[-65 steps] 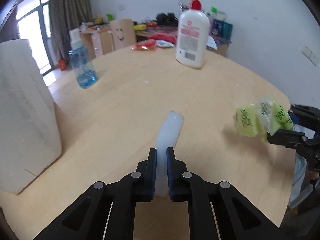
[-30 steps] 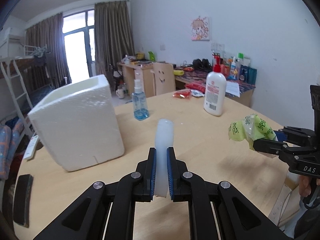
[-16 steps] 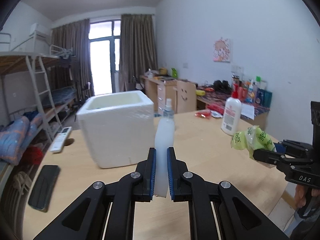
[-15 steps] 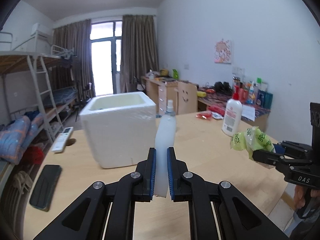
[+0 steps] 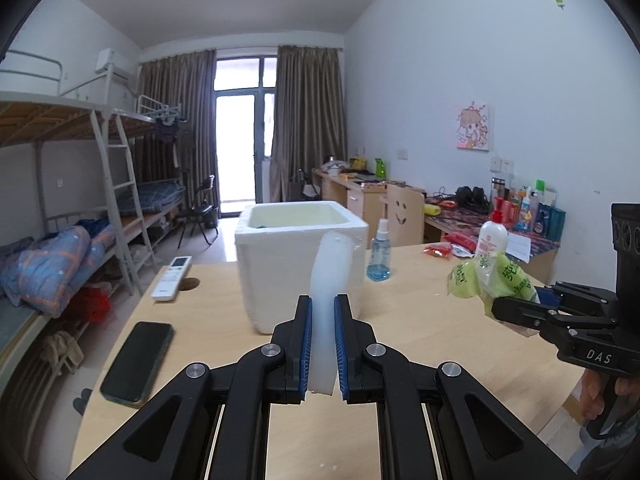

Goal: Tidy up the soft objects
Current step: 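Lift the white tube and green packet and carry both toward the foam box, then hold the white tube and green packet above the open foam box with both tools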

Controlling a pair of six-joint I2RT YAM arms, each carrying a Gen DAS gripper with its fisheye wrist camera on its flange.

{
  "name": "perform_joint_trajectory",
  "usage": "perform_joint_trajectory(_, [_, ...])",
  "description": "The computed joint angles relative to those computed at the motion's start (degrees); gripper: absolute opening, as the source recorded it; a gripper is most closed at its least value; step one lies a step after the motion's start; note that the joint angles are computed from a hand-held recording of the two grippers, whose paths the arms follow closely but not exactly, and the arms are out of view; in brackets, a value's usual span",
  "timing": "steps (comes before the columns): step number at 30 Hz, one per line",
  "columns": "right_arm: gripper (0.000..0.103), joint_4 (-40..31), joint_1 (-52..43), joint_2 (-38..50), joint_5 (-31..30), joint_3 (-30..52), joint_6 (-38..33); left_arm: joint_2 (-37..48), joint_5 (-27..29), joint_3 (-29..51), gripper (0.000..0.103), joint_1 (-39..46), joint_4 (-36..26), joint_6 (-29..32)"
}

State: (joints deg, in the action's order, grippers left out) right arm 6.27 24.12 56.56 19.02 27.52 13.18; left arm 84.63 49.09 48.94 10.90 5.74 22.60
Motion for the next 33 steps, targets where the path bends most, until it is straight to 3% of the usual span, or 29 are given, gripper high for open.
perform_joint_trajectory(14, [0.038, 4.06, 1.69, 10.79, -2.5, 5.99, -1.34, 4.44, 2.58, 4.1, 0.012, 4.76, -0.25, -1.08])
perform_joint_trajectory(33, [0.038, -0.07, -0.82, 14.38, -3.75, 14.06, -2.94, 8.37, 0.55, 13.13, 0.012, 1.38, -4.06, -2.06])
